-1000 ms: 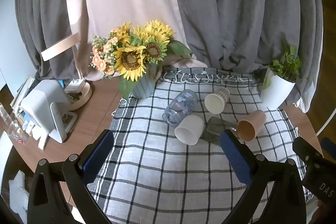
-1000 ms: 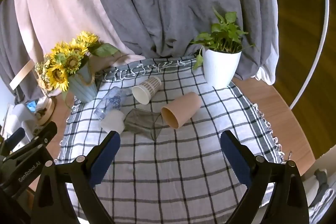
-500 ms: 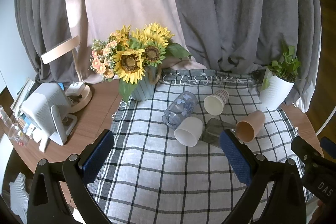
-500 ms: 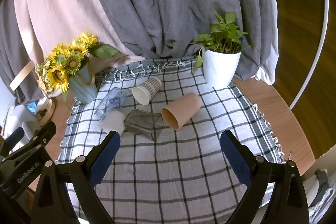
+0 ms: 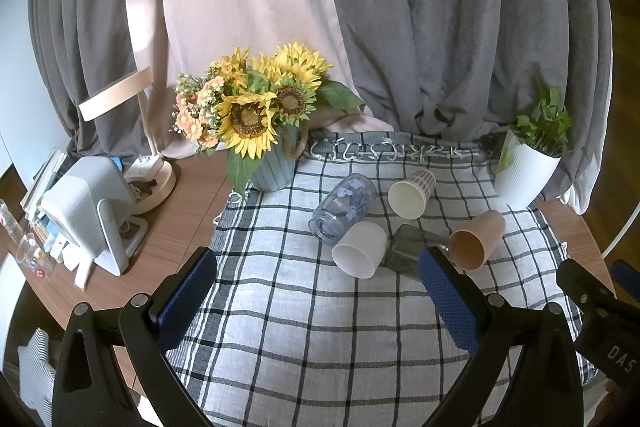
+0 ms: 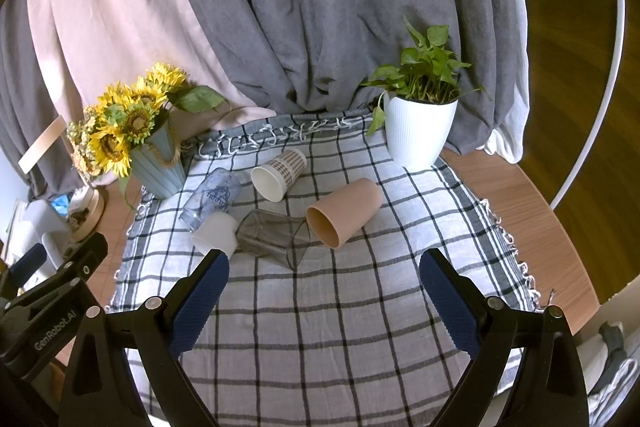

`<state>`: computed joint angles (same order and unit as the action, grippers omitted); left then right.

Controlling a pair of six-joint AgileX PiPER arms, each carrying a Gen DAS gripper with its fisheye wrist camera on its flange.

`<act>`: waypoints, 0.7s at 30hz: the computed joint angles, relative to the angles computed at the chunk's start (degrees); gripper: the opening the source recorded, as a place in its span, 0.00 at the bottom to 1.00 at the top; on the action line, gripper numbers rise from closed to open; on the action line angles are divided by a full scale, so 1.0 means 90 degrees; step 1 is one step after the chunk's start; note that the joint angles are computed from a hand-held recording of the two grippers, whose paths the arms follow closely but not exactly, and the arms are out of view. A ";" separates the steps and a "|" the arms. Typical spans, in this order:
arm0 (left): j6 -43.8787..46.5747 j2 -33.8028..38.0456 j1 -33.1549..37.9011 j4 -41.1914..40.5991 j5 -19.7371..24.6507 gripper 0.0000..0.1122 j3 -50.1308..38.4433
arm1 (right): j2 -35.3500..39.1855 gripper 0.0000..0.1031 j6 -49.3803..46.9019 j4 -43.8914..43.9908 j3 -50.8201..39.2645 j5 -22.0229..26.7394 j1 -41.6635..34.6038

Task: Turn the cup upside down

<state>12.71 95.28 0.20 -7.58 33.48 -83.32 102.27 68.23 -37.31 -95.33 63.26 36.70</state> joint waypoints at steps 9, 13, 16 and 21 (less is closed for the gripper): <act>0.0038 0.0004 0.0028 -0.0041 0.0038 0.92 -0.0015 | 0.0007 0.94 0.0021 -0.0010 0.0018 -0.0003 0.0015; -0.0019 -0.0019 0.0014 0.0035 -0.0011 0.92 0.0016 | -0.0009 0.94 0.0001 0.0000 0.0009 -0.0002 0.0001; 0.0101 -0.0080 0.0078 -0.0055 -0.0095 0.92 0.0118 | -0.0007 0.94 0.0016 -0.0024 0.0019 0.0020 0.0016; 0.0161 -0.0086 0.0116 -0.0104 -0.0116 0.92 0.0150 | -0.0006 0.94 0.0026 -0.0025 0.0020 0.0023 0.0025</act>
